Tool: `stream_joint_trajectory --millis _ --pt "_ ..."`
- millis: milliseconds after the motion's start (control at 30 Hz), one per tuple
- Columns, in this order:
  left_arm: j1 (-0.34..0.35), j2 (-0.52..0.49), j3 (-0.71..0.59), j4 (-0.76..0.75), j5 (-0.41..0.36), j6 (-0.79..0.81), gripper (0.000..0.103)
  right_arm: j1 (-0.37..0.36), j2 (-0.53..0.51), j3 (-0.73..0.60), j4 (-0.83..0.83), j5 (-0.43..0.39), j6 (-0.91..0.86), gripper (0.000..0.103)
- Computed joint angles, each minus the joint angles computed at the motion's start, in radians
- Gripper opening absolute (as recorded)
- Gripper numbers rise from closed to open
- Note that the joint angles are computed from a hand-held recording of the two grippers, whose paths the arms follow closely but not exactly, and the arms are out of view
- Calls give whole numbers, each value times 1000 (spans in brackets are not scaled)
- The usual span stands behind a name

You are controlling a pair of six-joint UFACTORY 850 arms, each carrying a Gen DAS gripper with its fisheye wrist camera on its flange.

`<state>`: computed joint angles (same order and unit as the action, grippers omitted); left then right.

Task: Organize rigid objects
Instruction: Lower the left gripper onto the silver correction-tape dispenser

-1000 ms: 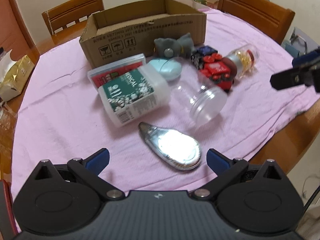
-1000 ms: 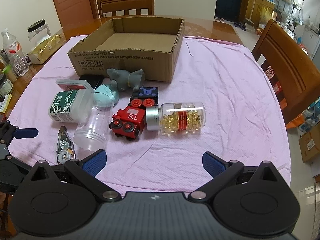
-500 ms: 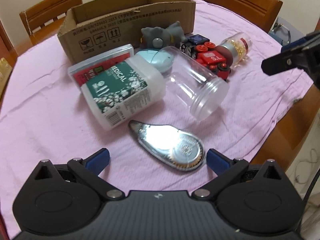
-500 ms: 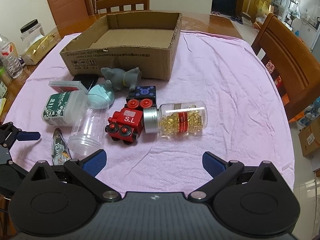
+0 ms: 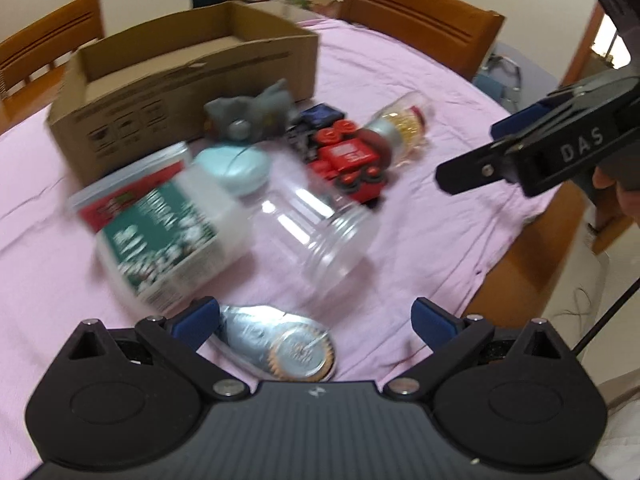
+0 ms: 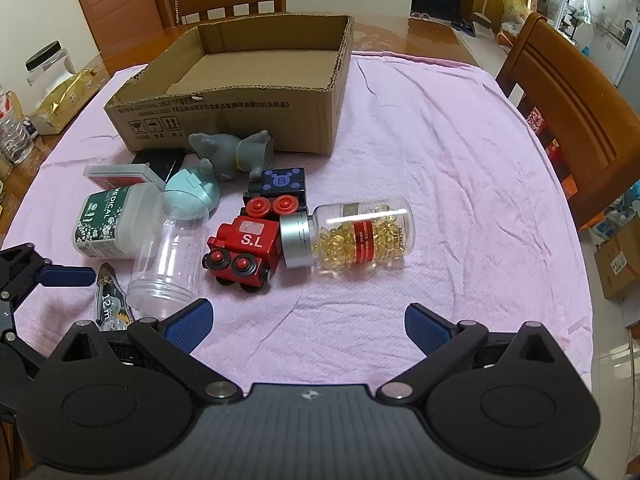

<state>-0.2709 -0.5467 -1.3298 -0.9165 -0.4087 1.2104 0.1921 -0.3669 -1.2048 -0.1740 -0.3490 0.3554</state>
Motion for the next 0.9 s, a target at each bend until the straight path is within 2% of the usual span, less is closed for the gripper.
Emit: stream_joint_trajectory --millis 100,300,533,700,800,900 --pt "-6 -25 -31 -5 -24 32 101 1 2 3 -13 -2 17 103" --pt "-14 -78 -102 149 -79 -137 101 -4 8 14 -32 -6 55 103" --pt "8 -51 -74 221 -98 -258 101 -11 8 16 -14 -3 37 103" --pt "11 4 -16 183 -34 -256 102 -19 -1 12 6 -5 -8 103" --pt "10 40 35 197 37 -309 102 -24 -5 12 24 -5 -46 103" --pt "8 54 71 313 101 -470 102 -30 -9 15 62 -4 -101 103"
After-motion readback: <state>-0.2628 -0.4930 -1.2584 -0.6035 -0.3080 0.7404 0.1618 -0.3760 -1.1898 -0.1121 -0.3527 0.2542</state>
